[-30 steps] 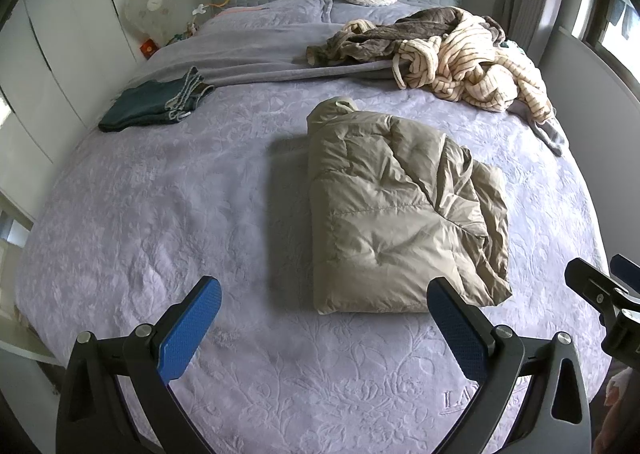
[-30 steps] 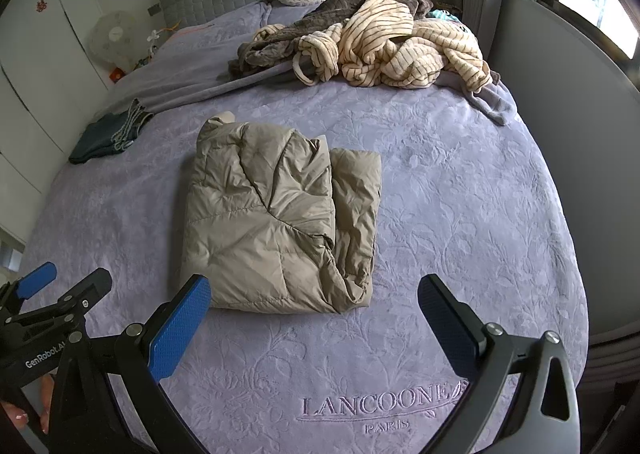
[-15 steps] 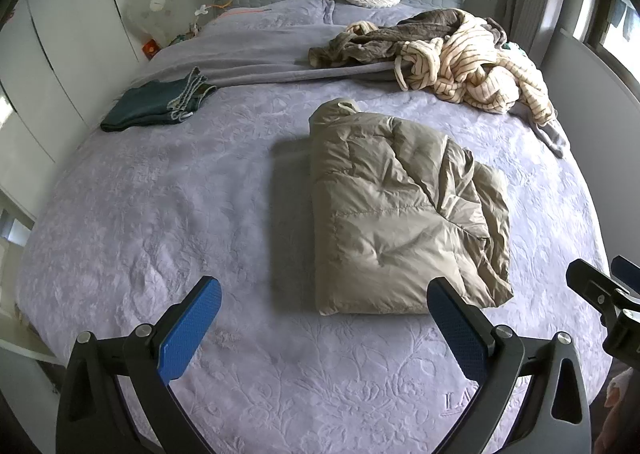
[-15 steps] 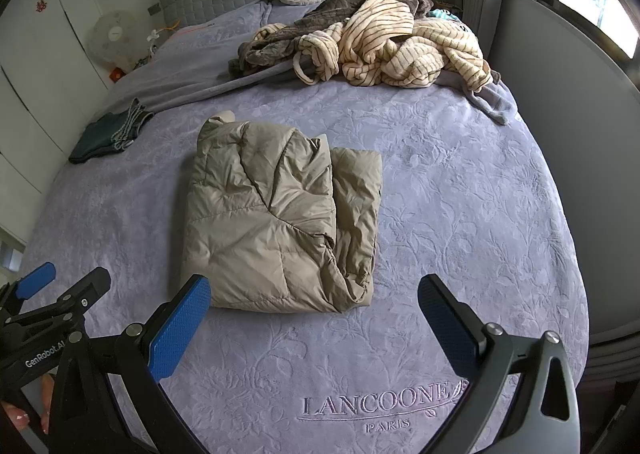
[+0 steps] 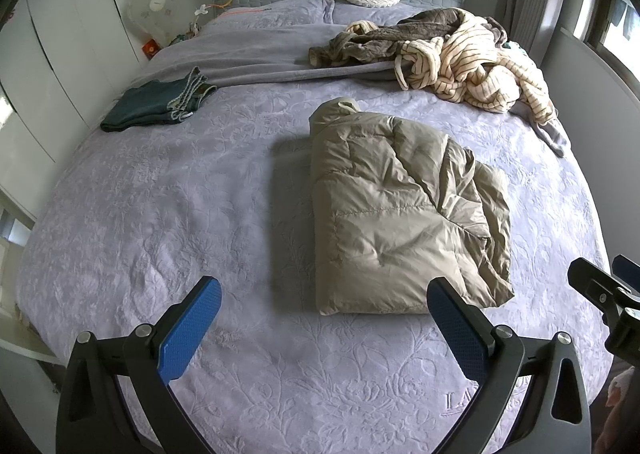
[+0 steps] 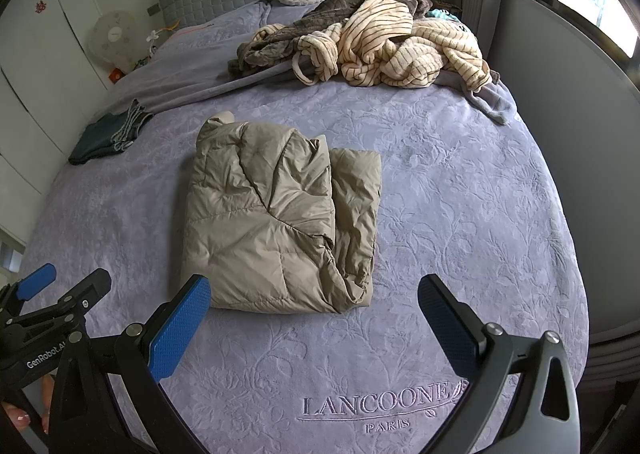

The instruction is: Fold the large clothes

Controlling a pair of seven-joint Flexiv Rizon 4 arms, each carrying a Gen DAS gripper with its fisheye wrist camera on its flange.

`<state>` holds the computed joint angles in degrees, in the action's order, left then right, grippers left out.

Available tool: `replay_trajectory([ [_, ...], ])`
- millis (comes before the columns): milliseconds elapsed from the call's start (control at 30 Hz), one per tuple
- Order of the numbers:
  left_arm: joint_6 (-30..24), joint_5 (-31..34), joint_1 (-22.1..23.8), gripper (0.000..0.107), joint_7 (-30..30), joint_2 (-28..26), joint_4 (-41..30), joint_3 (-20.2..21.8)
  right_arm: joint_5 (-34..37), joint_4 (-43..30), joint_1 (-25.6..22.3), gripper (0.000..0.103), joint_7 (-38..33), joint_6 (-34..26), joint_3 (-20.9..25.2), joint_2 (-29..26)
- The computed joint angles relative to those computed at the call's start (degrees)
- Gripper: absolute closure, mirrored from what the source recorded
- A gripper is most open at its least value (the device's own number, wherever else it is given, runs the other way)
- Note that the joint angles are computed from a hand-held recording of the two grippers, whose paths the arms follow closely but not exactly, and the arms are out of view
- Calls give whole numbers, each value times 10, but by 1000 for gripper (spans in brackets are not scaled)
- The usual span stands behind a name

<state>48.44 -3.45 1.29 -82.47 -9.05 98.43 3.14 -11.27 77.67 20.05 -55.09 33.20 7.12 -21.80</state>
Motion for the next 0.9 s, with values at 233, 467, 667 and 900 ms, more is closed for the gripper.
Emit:
replay_trajectory([
  [233, 1, -1, 0, 4, 2, 1, 2, 0, 0, 2, 0, 0, 1, 1, 0, 1],
  [467, 2, -3, 0, 4, 4, 1, 1, -1, 0, 2, 0, 0, 0, 0, 0, 2],
  [667, 2, 0, -1, 4, 0, 3, 4, 0, 1, 3, -1, 0, -2, 1, 0, 3],
  [900, 1, -1, 0, 4, 2, 2, 2, -1, 1, 2, -1, 0, -2, 0, 0, 3],
])
